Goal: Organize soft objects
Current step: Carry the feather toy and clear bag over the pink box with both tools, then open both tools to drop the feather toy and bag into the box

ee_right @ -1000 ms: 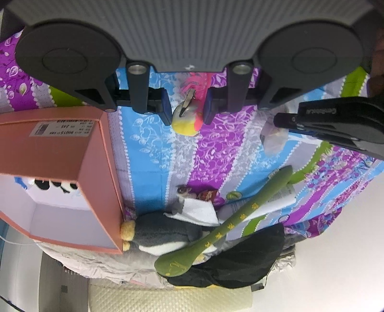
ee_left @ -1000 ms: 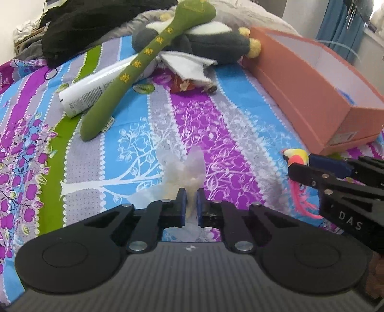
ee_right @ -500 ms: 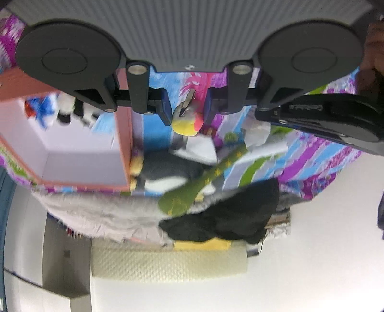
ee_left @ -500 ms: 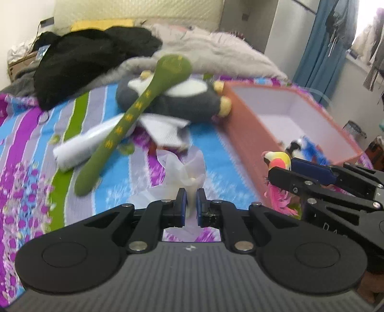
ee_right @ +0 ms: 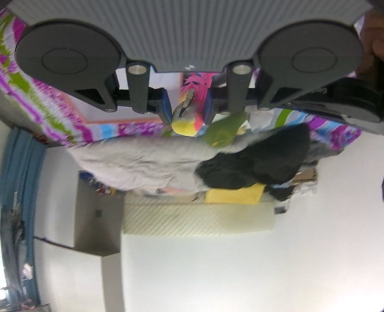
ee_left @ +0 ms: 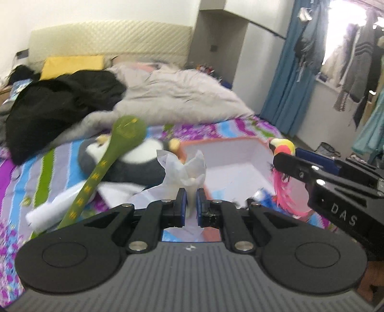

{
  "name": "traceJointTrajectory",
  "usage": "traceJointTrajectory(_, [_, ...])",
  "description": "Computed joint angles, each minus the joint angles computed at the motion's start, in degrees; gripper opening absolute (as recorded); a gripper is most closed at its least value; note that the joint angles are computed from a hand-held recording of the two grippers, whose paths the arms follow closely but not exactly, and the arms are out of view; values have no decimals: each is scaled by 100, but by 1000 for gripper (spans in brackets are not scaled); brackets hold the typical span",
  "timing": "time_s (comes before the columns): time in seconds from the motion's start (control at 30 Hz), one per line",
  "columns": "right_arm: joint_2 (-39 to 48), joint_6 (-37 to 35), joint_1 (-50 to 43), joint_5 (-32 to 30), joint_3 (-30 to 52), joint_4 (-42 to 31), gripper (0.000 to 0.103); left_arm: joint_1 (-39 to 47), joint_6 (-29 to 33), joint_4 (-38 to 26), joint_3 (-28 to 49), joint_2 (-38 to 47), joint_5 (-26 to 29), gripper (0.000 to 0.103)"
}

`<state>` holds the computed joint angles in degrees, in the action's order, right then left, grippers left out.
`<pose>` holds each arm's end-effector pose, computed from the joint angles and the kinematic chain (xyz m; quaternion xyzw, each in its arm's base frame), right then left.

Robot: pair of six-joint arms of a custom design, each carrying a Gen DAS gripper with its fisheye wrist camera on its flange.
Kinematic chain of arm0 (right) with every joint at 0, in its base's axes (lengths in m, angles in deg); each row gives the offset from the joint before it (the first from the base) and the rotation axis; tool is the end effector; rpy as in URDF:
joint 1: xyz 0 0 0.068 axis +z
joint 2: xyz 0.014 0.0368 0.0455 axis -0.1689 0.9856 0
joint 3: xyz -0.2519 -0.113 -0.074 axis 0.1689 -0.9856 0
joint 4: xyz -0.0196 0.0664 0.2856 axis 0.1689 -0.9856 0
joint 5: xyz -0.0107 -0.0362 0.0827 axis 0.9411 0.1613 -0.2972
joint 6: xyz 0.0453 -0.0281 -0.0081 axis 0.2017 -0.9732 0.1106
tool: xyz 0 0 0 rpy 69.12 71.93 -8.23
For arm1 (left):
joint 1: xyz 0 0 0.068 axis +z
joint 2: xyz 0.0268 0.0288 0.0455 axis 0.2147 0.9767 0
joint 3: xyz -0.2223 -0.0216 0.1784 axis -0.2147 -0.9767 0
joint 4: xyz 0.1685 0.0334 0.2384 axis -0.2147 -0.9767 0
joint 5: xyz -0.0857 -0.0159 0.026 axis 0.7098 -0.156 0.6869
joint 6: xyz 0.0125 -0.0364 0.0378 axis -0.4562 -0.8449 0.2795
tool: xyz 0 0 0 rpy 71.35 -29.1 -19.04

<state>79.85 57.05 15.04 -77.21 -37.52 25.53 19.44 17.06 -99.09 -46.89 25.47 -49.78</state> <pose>0.2384 0.1057 0.2037 -0.1343 0.8030 0.0885 0.5738 0.2641 0.0217 0.2216 0.0265 0.8906 -0.1038 0.4420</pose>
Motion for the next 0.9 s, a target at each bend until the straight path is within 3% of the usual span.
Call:
traceJointTrajectory(0.27, [305,-150,-1046,-552,726,-693,32,-1002,-562,48,1201,1385,-122,11])
traceJointTrajectory(0.47, [1223,30,-1948,-1387,1365,-1013,32,-1471,-717,155,2022,2545,-300,11])
traceJointTrajectory(0.9, [3453,-501,-2800,-1654,2874,-1945,32,-1926,-664,-1282,4522,4871,-456,11])
